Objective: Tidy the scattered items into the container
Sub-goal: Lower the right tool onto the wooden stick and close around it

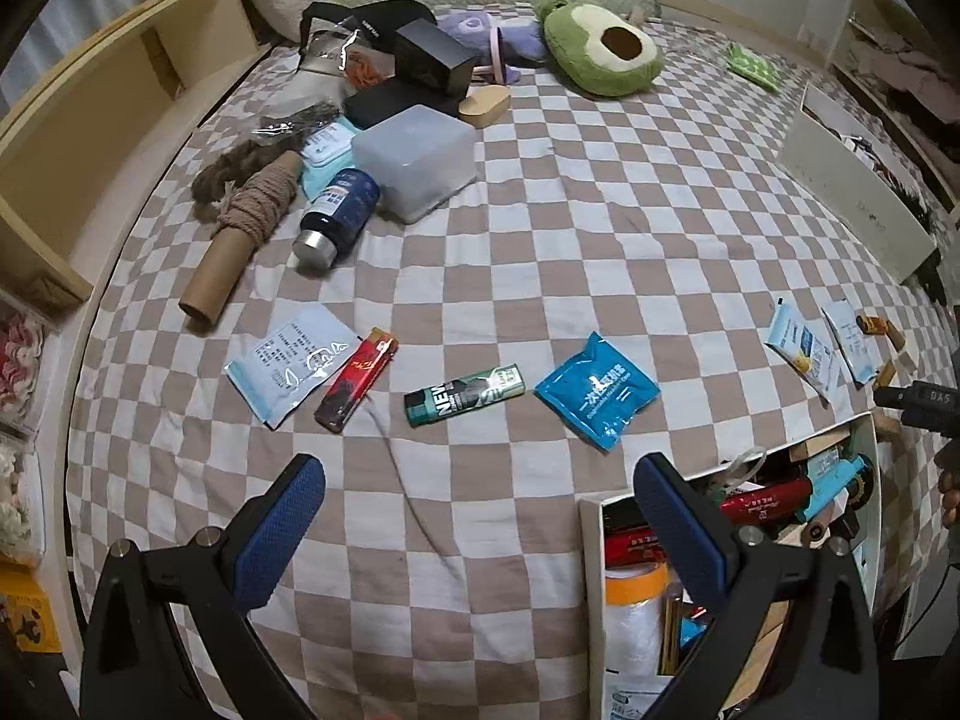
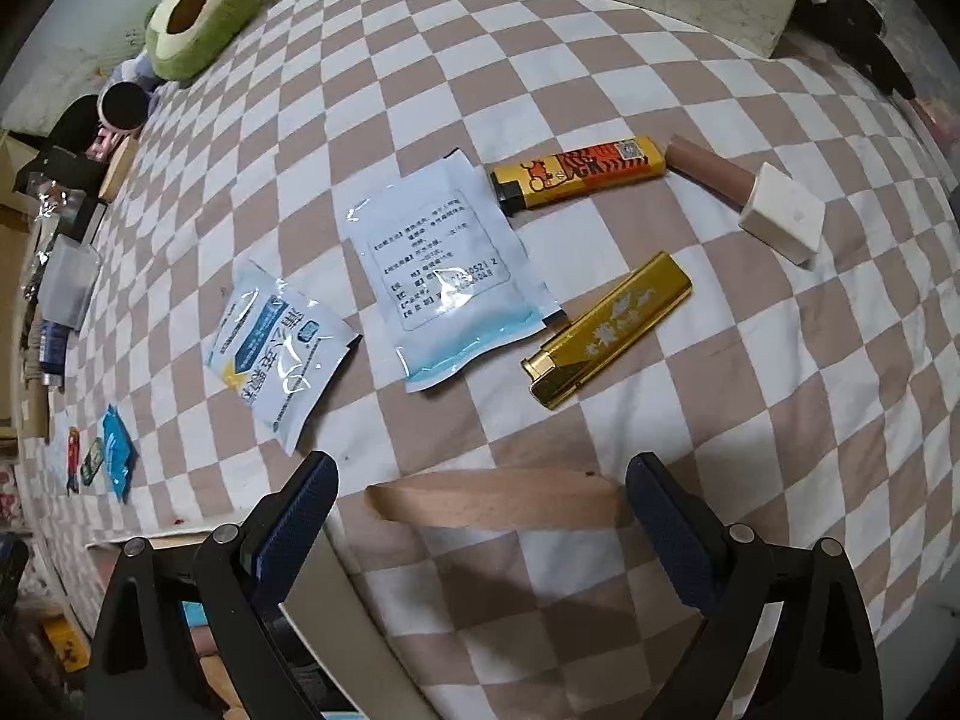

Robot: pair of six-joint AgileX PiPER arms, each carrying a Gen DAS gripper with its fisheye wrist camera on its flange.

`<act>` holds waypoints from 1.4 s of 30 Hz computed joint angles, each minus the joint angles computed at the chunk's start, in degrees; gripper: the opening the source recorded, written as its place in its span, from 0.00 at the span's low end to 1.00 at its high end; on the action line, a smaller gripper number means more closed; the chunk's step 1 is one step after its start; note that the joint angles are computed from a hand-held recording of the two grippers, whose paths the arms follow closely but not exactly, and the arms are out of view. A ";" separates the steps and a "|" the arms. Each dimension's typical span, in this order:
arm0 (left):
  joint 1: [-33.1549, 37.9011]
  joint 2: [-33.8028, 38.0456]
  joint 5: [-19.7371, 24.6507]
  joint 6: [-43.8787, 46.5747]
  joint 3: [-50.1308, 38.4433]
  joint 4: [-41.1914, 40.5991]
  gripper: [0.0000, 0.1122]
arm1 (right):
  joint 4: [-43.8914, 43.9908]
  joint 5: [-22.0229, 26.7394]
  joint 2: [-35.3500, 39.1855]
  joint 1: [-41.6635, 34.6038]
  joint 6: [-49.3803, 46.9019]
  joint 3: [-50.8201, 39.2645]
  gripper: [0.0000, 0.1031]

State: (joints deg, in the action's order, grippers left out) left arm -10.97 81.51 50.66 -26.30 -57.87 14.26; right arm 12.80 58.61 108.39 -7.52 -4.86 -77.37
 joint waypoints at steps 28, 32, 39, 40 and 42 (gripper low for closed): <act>-1.75 3.85 0.08 -2.28 -2.61 0.68 0.92 | -3.64 1.09 -2.29 -9.37 -9.84 5.11 1.00; -0.68 5.49 -0.55 -2.47 -3.84 0.93 0.92 | -3.11 2.35 -1.89 -11.92 -12.71 4.68 0.95; 4.79 10.20 -2.15 3.35 -5.83 -5.92 0.92 | -0.95 5.60 -1.80 -17.57 -20.24 3.45 0.90; 6.02 11.32 -2.43 4.83 -6.23 -7.94 0.91 | -0.54 6.18 -1.66 -18.41 -21.00 2.98 0.90; 7.35 13.20 -2.43 5.79 -7.00 -9.85 0.91 | 0.16 7.25 -1.51 -20.13 -22.81 1.97 0.90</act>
